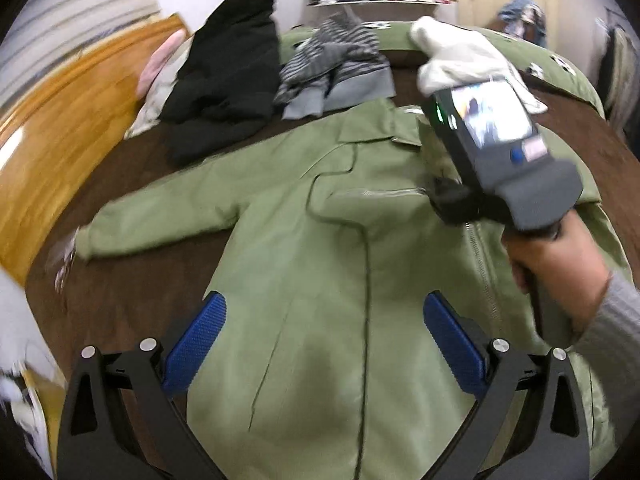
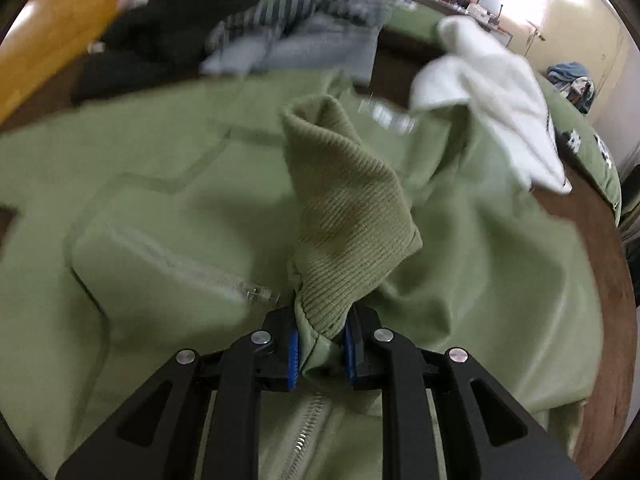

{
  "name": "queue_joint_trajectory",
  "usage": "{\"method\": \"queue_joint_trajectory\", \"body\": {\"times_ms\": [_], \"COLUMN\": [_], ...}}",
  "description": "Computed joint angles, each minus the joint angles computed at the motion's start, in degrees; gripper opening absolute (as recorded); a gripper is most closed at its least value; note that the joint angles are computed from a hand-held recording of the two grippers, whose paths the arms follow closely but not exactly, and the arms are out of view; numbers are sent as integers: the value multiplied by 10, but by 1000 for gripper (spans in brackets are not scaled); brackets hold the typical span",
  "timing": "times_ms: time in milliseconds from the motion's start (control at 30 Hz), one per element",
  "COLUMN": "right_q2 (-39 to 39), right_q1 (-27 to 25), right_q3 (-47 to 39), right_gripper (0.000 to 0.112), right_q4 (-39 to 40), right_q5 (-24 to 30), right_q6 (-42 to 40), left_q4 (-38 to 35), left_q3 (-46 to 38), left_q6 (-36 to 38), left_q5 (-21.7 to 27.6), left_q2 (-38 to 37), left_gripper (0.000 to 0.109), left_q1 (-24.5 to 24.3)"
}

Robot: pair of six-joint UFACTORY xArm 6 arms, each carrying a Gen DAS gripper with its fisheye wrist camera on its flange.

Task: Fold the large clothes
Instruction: 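Lift the cuff with the right gripper and fold the sleeve across the jacket front, then open the right gripper and withdraw it from the folded sleeve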

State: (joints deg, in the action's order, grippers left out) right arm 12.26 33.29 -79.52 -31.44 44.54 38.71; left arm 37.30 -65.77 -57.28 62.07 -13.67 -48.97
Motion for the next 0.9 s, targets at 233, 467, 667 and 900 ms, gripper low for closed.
{"method": "queue_joint_trajectory", "body": {"times_ms": [233,467,667,900], "right_q2": [-10,-105,-190,-223], "right_q1": [-9,-43,-93,-178], "right_q3": [11,97,127,159], "right_gripper": [28,88,93,94], "right_q4": [49,92,151,146], "right_q5": [-26,-139,-145,-111], "right_q6": [-16,-45,-92,-131], "left_q4": [-9,3,15,28], "left_q3": [21,9,-30,-147], "left_q6": [-13,-12,5,57], "left_q5": [19,30,2,-97], "left_q2": [-23,-34,-4,117], "left_gripper": [97,97,97,97], "left_q1": [10,0,-15,-16]}}
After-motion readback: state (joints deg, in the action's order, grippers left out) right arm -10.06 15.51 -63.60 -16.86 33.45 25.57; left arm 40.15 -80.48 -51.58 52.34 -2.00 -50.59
